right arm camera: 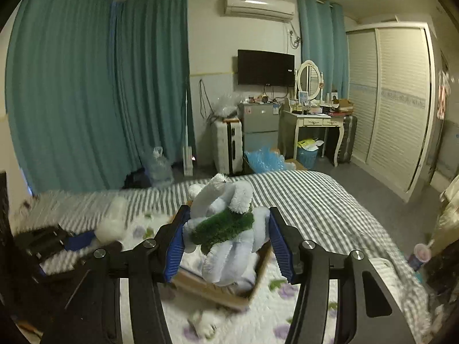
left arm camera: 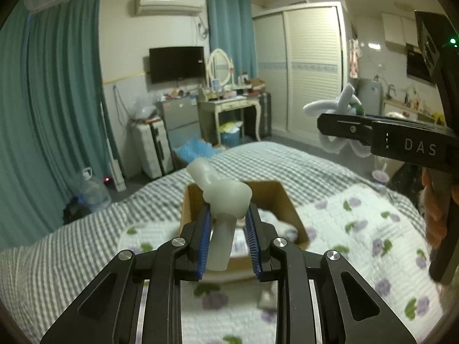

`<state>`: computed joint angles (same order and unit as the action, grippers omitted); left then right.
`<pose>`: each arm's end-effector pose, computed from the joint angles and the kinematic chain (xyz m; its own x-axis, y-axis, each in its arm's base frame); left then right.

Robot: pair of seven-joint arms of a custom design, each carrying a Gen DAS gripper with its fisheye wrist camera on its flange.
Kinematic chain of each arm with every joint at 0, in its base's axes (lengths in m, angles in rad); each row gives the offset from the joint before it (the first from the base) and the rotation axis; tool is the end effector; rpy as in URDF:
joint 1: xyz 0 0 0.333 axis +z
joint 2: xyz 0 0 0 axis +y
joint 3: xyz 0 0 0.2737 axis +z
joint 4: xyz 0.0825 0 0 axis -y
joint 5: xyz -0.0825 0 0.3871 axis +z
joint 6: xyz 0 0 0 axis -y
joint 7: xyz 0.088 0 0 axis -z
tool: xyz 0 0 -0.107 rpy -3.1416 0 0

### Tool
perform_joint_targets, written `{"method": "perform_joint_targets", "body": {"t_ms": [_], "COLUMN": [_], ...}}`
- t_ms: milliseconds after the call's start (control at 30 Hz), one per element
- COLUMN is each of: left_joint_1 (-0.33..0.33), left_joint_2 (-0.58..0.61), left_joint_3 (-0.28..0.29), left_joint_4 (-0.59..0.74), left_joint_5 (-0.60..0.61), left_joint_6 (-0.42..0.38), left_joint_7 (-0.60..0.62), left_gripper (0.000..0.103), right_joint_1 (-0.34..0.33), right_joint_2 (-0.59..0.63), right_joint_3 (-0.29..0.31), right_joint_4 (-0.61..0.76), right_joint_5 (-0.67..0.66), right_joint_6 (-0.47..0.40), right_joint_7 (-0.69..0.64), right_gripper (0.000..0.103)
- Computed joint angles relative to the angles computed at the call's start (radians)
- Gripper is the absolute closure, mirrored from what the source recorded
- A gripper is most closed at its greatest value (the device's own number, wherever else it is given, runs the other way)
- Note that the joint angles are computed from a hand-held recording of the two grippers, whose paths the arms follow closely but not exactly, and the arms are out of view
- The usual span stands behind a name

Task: Organize soft objects
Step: 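Lift both items over the box and open both tools to drop them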

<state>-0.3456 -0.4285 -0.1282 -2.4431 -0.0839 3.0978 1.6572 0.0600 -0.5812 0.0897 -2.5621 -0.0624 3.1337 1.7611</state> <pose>0.4299 -0.2194 0.5504 -0.4494 -0.8917 -0.0537 -0.3996 0.2544 -0.8807 0.4342 0.0759 0.5638 0.0822 -0.9943 -0.0674 -0.4117 0.0277 -0.9109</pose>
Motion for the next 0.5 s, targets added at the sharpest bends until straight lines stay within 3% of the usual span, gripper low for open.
{"method": "perform_joint_targets", "body": {"t_ms": [67, 167, 267, 333, 367, 433, 500], "left_joint_1": [0.018, 0.106, 0.196, 0.246, 0.262, 0.234, 0.203], "left_joint_2": [0.075, 0.189, 0.302, 0.378, 0.42, 0.486, 0.54], "left_joint_3": [-0.01, -0.078, -0.142, -0.168, -0.169, -0.135, -0.103], "left_joint_4": [0.068, 0.165, 0.253, 0.314, 0.35, 0.402, 0.441], "left_joint_5": [0.008, 0.076, 0.195, 0.362, 0.484, 0.568, 0.587], "left_joint_6": [0.002, 0.017, 0.03, 0.025, 0.021, 0.008, -0.004], "left_joint_7": [-0.007, -0.051, -0.132, -0.254, -0.35, -0.407, -0.413], "left_gripper": [0.08, 0.08, 0.08, 0.08, 0.08, 0.08, 0.08], "right_joint_1": [-0.006, -0.073, -0.112, -0.105, -0.065, -0.008, -0.074], "right_joint_2": [0.075, 0.184, 0.307, 0.374, 0.413, 0.488, 0.561], "right_joint_3": [0.003, 0.059, 0.084, 0.071, 0.03, -0.03, -0.002], "right_joint_4": [0.058, 0.13, 0.205, 0.237, 0.255, 0.293, 0.34], "right_joint_5": [0.008, -0.016, -0.041, -0.048, -0.034, 0.004, -0.17], "right_joint_6": [0.024, 0.058, 0.076, 0.087, 0.094, 0.102, 0.099], "right_joint_7": [0.01, 0.032, 0.047, 0.055, 0.045, 0.018, 0.182], "right_gripper": [0.049, 0.049, 0.049, 0.049, 0.049, 0.049, 0.049]}}
